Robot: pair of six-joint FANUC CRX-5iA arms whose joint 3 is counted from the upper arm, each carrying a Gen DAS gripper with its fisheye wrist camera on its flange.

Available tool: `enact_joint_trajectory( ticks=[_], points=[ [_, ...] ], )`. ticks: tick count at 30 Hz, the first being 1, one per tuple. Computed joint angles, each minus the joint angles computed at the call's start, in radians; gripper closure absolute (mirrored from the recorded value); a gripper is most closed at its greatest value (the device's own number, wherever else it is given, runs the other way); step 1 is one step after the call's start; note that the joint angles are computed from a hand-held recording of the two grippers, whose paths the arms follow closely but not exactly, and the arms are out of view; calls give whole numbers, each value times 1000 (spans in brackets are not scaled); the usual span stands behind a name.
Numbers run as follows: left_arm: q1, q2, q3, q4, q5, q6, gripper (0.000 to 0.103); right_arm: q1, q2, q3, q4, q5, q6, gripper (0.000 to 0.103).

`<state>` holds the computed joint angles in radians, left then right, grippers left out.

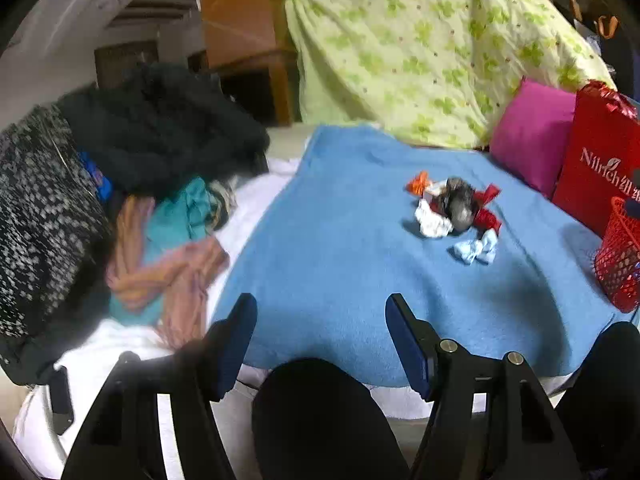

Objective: Collect trash
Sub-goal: 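Return both tools to the remaining trash on the towel, then grasp the white tissue with the left tool while the right tool grasps the light blue cloth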

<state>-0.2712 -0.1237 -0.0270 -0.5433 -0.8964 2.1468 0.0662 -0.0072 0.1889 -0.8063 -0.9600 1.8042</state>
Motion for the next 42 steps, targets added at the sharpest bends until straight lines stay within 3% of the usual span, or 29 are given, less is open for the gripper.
enact_joint_trajectory(
  ticks=[12,18,22,26,32,33,34,35,39,42],
  points=[
    [121,136,58,161,72,-176,36,134,465,347,235,-55,-365,39],
    [176,273,163,330,110,-342,36,167,607,461,310,-84,-501,66],
    [194,416,275,505,120,-470,36,171,566,391,311,-18,-421,79],
    [191,578,422,672,91,-574,36,126,490,306,231,28,-322,79],
    [163,859,764,766,-88,-583,36,76,373,188,179,83,-207,79],
    [159,900,818,770,-123,-576,44,66,360,178,171,79,-200,79],
    [160,930,851,788,-145,-574,65,57,349,168,162,77,-197,79],
    [164,949,870,811,-163,-578,74,53,341,160,158,80,-198,79],
    [167,900,775,842,-93,-582,80,50,309,117,171,114,-200,79],
    [157,814,674,806,-49,-601,82,37,286,97,149,122,-189,79]
  ],
)
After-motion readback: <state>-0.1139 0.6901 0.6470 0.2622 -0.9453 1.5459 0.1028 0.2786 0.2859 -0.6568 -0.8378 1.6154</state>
